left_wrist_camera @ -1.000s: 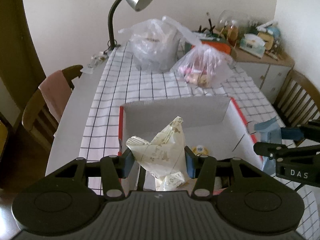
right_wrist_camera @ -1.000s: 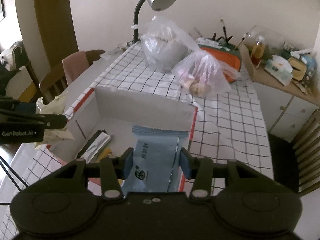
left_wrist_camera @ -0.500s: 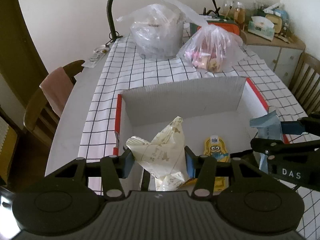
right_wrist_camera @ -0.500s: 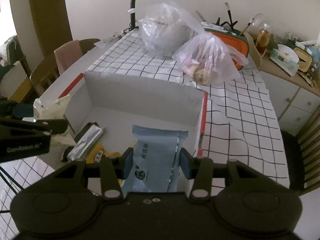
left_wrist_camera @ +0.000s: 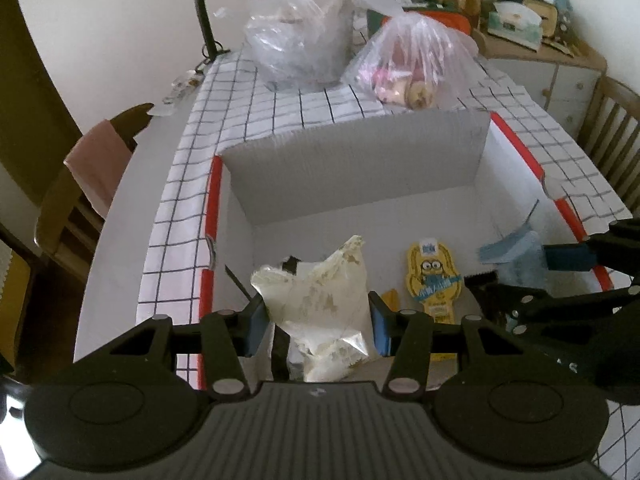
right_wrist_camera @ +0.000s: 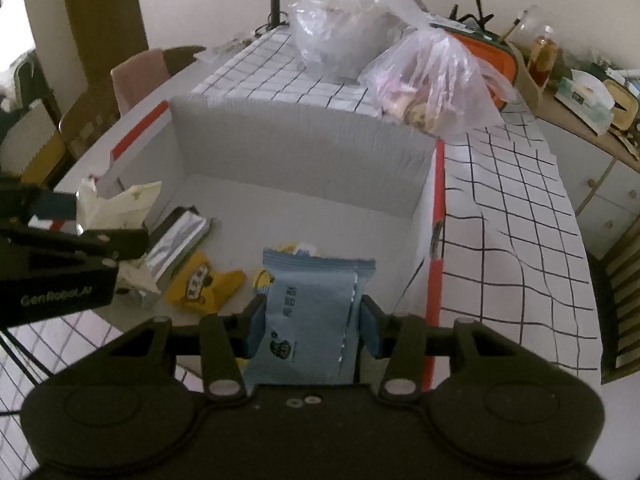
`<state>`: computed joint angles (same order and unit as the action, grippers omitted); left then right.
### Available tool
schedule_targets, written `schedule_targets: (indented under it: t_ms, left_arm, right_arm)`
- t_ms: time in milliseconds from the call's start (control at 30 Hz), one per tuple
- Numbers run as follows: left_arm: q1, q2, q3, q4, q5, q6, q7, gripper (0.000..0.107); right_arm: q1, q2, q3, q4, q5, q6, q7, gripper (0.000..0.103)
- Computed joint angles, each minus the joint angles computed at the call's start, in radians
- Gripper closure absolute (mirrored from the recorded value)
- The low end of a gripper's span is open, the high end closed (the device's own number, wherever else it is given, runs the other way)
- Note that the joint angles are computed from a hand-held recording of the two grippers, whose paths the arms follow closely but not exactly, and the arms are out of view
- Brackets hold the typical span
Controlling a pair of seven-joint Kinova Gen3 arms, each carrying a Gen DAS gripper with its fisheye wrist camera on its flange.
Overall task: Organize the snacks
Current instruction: 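Open both tools to drop the packets into the box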
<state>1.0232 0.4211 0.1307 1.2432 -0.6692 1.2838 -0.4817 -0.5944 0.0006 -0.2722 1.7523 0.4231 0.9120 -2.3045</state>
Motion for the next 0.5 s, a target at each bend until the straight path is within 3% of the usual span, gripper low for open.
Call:
schedule_targets:
  t_ms: [200, 400, 500]
  left_arm:
    - [-0.007, 0.004, -0.002, 0.003, 0.024, 0.001, 0.004, 0.057]
    - [-0.022, -0.028, 0.004, 0.024, 0.043, -0.018, 0.038, 0.057]
    - [-0.02, -0.049, 0.013, 0.033, 0.036, -0.021, 0.053, 0.055]
  right_arm:
    - [-0.002, 0.008, 0.005, -0.008, -0.011, 0.024, -0.007, 0.054]
    - [0.001, -0.02, 0.0, -0.007, -0.023, 0.035, -0.009, 0.041]
    - [0.008, -0.043, -0.008, -0.009, -0.03, 0.04, 0.001, 0.041]
